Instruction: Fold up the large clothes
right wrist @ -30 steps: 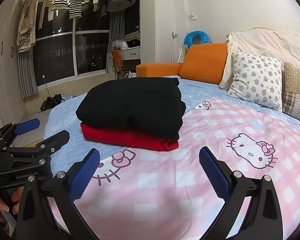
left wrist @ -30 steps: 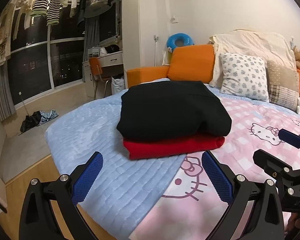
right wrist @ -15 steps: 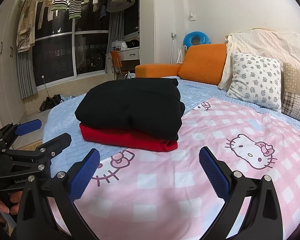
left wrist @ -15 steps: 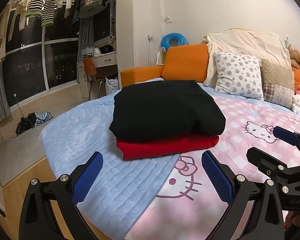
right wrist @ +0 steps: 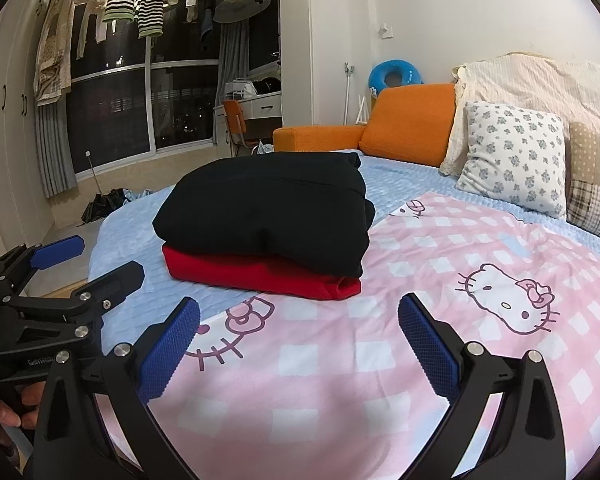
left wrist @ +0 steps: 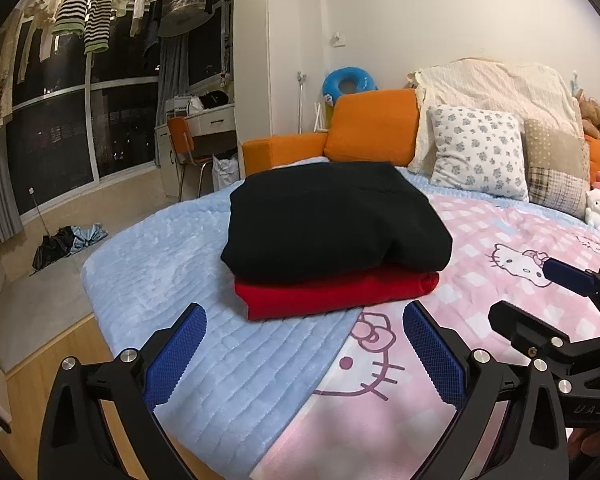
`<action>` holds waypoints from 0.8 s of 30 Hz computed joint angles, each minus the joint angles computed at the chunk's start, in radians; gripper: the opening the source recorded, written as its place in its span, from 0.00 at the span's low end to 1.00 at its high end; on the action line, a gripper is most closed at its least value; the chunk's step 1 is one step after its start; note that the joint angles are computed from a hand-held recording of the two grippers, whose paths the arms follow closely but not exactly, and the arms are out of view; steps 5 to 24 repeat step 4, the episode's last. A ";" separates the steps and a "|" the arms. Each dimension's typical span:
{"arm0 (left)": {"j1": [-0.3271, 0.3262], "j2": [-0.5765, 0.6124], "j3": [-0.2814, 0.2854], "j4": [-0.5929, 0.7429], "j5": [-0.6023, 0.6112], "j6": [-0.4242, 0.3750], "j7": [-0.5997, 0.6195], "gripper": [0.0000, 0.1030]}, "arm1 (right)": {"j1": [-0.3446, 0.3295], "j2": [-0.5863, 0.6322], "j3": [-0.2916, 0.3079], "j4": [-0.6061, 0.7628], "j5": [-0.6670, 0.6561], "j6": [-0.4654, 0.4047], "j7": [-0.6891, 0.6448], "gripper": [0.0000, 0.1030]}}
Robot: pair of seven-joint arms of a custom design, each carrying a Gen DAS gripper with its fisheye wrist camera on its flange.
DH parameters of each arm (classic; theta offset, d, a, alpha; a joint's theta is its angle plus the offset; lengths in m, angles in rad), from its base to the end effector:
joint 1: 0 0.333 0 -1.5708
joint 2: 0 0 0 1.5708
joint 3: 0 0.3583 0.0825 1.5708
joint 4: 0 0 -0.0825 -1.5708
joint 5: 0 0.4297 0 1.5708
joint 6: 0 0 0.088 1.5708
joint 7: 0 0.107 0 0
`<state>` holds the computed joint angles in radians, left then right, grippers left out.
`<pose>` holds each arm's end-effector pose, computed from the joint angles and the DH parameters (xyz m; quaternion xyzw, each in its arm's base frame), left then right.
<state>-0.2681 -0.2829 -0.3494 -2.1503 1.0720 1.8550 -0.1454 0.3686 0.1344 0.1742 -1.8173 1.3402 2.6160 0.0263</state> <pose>0.4508 -0.2568 0.5813 -0.7794 0.3357 -0.1755 0.4991 0.6033 0.3313 0.5486 -0.8150 0.2081 -0.1075 0.5300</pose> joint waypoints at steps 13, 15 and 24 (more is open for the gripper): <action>0.001 -0.007 -0.001 -0.008 0.001 0.010 -0.009 0.97 | 0.000 -0.003 0.001 -0.003 0.011 0.004 -0.014 0.95; 0.001 -0.007 -0.001 -0.008 0.001 0.010 -0.009 0.97 | 0.000 -0.003 0.001 -0.003 0.011 0.004 -0.014 0.95; 0.001 -0.007 -0.001 -0.008 0.001 0.010 -0.009 0.97 | 0.000 -0.003 0.001 -0.003 0.011 0.004 -0.014 0.95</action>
